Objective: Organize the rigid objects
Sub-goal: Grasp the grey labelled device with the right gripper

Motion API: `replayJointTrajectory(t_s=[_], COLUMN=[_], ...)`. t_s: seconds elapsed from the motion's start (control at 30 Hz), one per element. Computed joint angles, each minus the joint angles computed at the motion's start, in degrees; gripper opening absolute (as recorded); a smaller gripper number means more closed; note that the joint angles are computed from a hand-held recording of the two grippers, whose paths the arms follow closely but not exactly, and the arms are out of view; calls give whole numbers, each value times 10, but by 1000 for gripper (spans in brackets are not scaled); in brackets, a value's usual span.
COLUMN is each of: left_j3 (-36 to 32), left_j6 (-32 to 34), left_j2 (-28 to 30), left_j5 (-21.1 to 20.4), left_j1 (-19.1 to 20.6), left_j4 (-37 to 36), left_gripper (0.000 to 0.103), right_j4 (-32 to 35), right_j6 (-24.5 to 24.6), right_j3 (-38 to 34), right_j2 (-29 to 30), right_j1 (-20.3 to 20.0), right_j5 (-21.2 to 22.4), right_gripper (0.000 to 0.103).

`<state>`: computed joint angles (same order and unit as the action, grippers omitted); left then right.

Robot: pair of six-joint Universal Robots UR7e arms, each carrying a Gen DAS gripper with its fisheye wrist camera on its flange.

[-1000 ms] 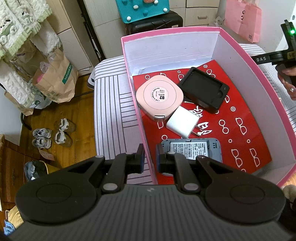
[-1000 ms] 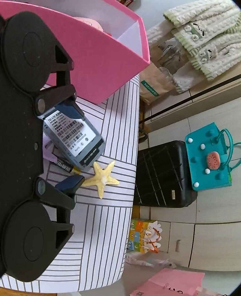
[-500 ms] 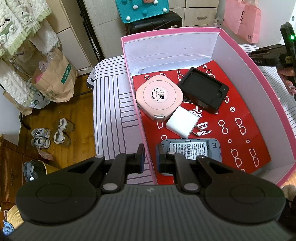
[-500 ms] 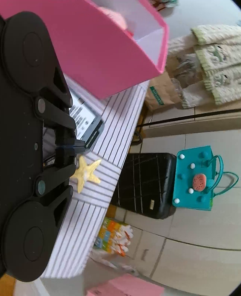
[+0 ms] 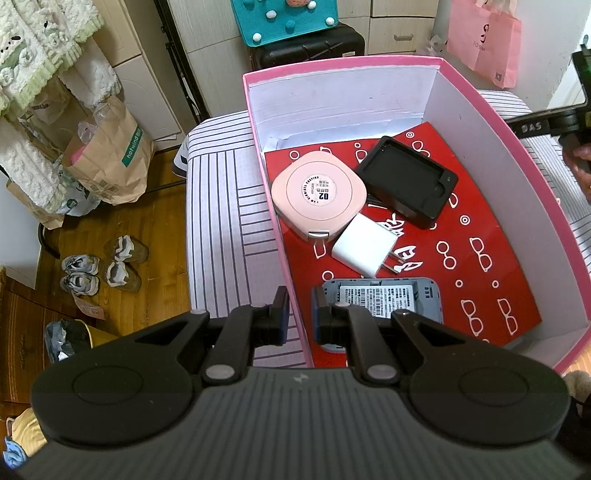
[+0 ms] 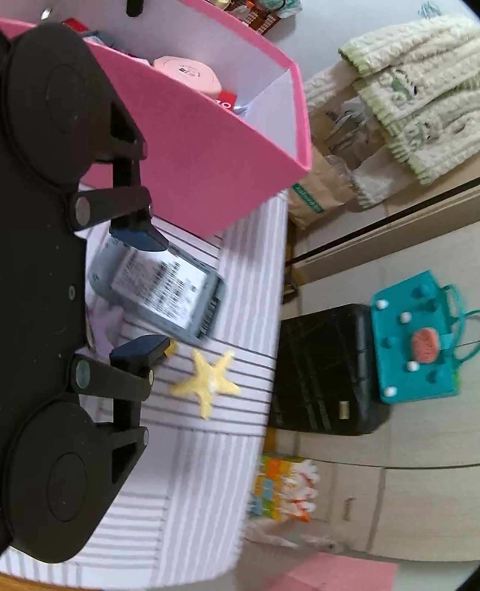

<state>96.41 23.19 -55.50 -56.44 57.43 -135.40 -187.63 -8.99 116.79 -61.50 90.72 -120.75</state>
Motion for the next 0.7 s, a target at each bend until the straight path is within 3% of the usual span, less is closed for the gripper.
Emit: replayJointTrajectory(t_s=[0.13, 0.27, 0.4, 0.6, 0.7], left_j3=[0, 0, -16, -16, -15], left_j6=[0, 8, 0, 7, 5], left_j2=[0, 2, 8, 9, 9], left_j5=[-1, -4, -16, -17, -19], left_j1=[0, 2, 7, 7, 7], left_j4=[0, -11, 0, 0, -2], left_gripper=[10, 10, 9, 9, 9], right_j4=[12, 6, -4, -19, -14], right_j6=[68, 66, 31, -41, -70], right_j3=[-20, -40, -57, -37, -22], right_j2=[22, 44, 65, 52, 37], right_j1=[3, 9, 18, 11, 7], right_j5=[-23, -44, -80, -50, -29], right_gripper=[66, 73, 73, 76, 71])
